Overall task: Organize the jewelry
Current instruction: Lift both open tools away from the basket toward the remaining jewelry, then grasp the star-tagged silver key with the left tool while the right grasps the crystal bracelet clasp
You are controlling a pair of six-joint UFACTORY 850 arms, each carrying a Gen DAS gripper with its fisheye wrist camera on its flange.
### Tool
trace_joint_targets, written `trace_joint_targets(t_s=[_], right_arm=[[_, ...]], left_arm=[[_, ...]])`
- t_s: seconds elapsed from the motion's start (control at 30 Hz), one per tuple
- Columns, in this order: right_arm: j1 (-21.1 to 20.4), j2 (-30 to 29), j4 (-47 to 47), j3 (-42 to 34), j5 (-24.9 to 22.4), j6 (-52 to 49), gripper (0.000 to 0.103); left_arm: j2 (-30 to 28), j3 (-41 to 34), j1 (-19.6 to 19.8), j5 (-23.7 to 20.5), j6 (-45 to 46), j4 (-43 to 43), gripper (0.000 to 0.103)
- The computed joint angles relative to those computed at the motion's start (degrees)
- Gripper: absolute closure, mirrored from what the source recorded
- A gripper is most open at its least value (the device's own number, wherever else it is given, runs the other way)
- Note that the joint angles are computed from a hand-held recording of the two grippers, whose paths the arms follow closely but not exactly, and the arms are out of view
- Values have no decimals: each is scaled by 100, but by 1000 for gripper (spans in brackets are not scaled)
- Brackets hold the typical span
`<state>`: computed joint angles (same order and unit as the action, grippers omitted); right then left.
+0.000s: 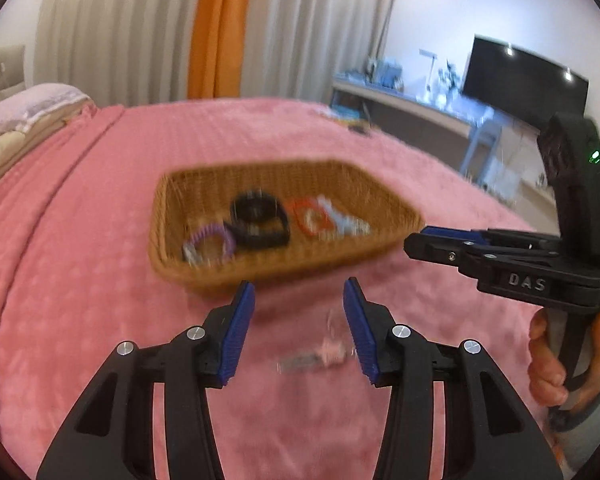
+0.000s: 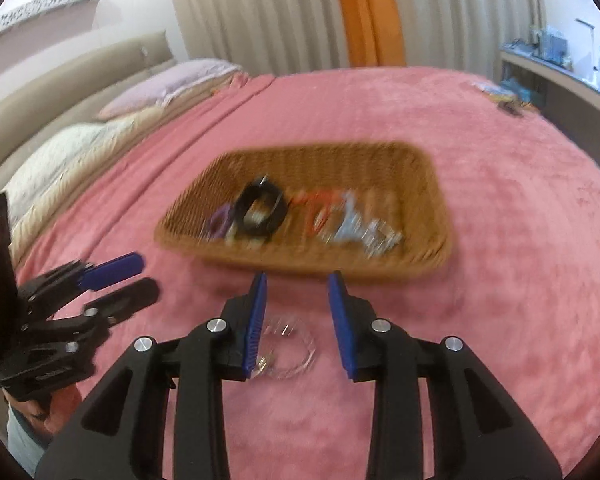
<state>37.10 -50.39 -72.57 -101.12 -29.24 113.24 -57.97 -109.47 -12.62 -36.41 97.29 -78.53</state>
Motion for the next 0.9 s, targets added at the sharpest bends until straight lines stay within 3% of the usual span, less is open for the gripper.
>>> trace_joint_targets(t_s=[0.13, 0.27, 0.43, 0.57, 0.67, 0.77, 0.87, 0.9], right_arm=[[33, -190, 371, -78, 359, -216, 74], [34, -379, 734, -236, 545, -528, 74], [-31, -442, 771, -182, 639, -327, 74], [-97, -402, 679, -85, 708, -113, 74], [-94, -429, 633, -116, 762, -168, 74], [-87, -455, 546, -139, 848, -176, 74], [-89, -463, 526, -154, 874, -204, 74], [-90, -454, 525, -137, 889, -205, 74]], left_arm=[[-342, -376, -32, -126, -872, 1166, 58], [-617, -690, -96, 32, -1503, 1883, 58], [-644, -781, -159, 168, -1199, 1902, 58], [-897, -1207, -243, -145, -1596, 2586, 58], [-949, -1277, -235, -306, -1530, 2634, 59], [-851, -1088, -206, -353, -1326, 2558, 73], [-695, -808, -223, -163, -1190, 2504, 78], [-666, -765, -226, -125, -1249, 2531, 88]])
